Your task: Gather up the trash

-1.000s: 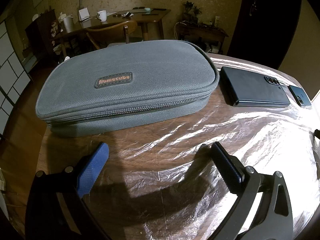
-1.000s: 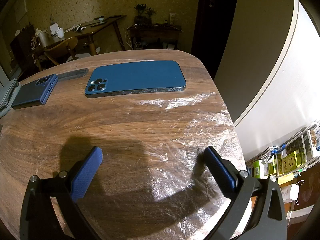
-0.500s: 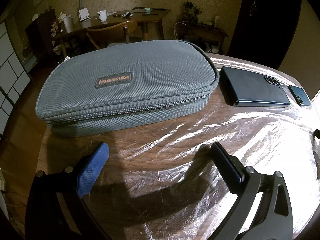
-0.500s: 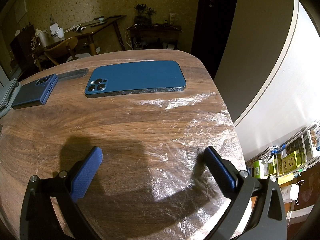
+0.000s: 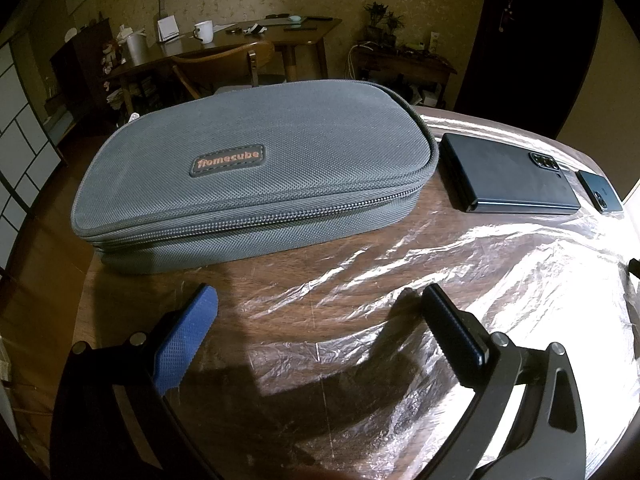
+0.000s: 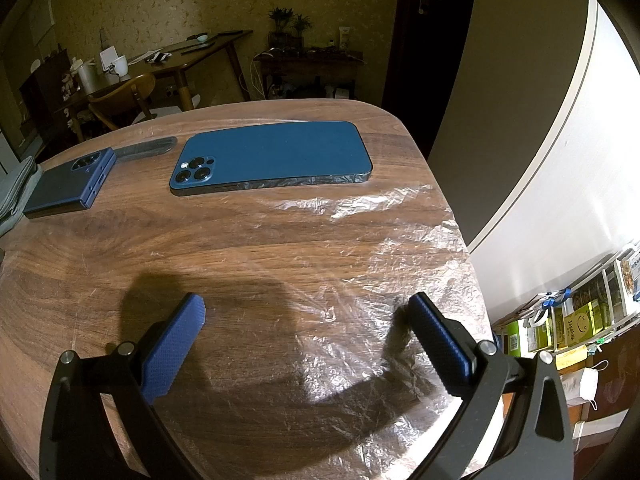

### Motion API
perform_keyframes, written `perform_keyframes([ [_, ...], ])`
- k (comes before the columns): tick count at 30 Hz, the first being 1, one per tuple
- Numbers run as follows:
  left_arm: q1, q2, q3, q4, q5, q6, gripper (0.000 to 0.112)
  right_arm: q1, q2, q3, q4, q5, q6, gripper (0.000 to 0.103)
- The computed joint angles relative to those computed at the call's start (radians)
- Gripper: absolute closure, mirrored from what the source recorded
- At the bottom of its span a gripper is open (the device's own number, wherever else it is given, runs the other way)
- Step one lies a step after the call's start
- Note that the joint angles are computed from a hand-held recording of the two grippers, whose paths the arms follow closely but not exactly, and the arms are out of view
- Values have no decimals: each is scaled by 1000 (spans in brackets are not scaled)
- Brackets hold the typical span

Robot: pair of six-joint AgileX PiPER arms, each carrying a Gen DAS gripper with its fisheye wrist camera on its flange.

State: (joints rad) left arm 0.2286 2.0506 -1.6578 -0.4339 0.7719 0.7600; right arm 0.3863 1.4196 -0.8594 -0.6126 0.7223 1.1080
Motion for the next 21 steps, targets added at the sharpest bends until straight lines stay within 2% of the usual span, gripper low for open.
perform_keyframes([
  [21,-2,-1,3,-2,0,0,11,-1,0,-1,1,0,-1,4],
])
